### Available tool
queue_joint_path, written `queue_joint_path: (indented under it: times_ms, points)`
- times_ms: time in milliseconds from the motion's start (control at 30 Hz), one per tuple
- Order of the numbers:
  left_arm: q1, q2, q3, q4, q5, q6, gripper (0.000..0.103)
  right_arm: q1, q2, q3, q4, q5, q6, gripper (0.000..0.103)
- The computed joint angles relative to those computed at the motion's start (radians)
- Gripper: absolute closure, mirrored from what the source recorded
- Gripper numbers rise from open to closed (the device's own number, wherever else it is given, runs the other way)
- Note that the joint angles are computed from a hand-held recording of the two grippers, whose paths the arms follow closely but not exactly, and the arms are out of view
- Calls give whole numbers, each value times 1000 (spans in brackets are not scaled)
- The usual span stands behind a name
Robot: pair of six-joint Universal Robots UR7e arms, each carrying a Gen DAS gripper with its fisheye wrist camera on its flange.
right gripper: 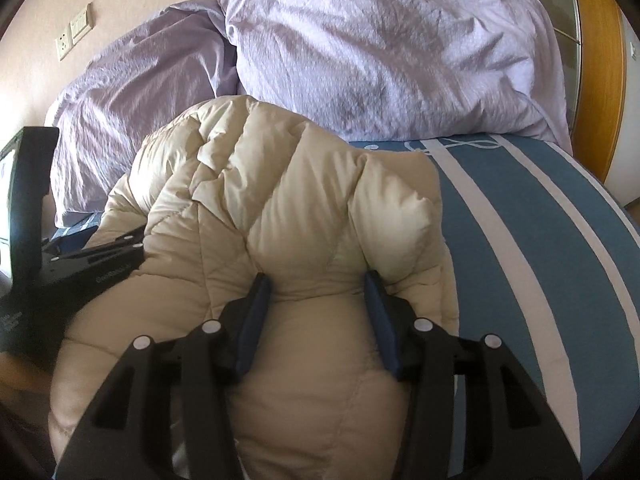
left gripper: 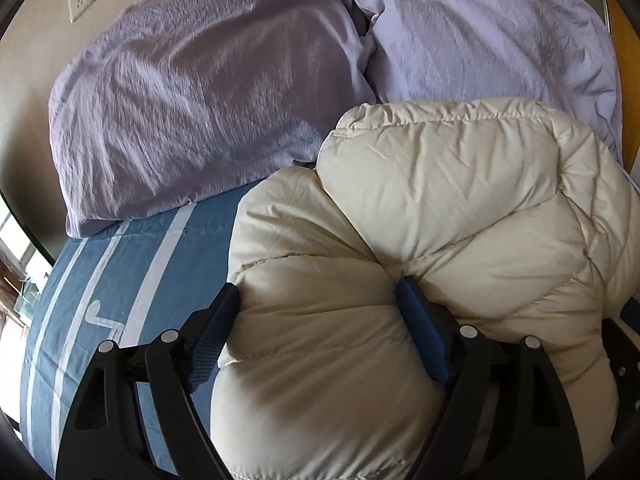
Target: Fold large clothes
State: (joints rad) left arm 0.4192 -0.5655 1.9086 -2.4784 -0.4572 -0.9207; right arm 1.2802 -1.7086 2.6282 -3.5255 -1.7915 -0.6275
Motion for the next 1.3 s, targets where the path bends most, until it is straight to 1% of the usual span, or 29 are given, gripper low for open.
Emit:
queue_joint_path:
  times_ms: [133, 233, 300, 333, 400, 433, 533, 600, 733, 800, 933, 1067, 1167, 1300]
  points:
    - [6, 2, 0, -7, -4, -1, 19, -3, 0, 3, -3, 3, -4, 53]
    - [4, 9, -11, 29, 6, -20, 18, 1, -1, 0, 8, -6, -4, 53]
    - [2, 13, -16, 54, 15, -36, 18, 25, -4, -13, 38, -44, 0, 51]
    - [1, 15, -17, 56, 15, -38, 18, 48, -8, -23, 62, -76, 7, 47]
    - [3, 15, -15, 48, 11, -36, 17, 85, -22, -44, 115, -115, 30, 39]
    - [3, 14, -13, 44, 10, -36, 17, 109, -31, -56, 140, -133, 51, 37]
    - [5, 12, -9, 30, 4, -33, 17, 163, -49, -83, 157, -143, 93, 37]
    - [6, 11, -5, 18, 2, -31, 16, 188, -47, -101, 157, -145, 116, 37]
    - [8, 8, 3, -4, -3, -26, 15, 232, 1, -153, 116, -155, 180, 36]
    - [9, 8, 5, -11, -5, -26, 15, 243, 35, -171, 86, -165, 197, 36]
    - [11, 9, 8, -29, -7, -19, 15, 248, 96, -193, 31, -206, 196, 36]
    - [15, 11, 12, -55, -9, -6, 14, 217, 139, -198, -1, -237, 174, 36]
    - [15, 11, 17, -75, -10, 2, 14, 176, 145, -193, 6, -225, 177, 36]
    - [16, 13, 19, -88, -8, 9, 13, 159, 171, -186, -33, -225, 153, 36]
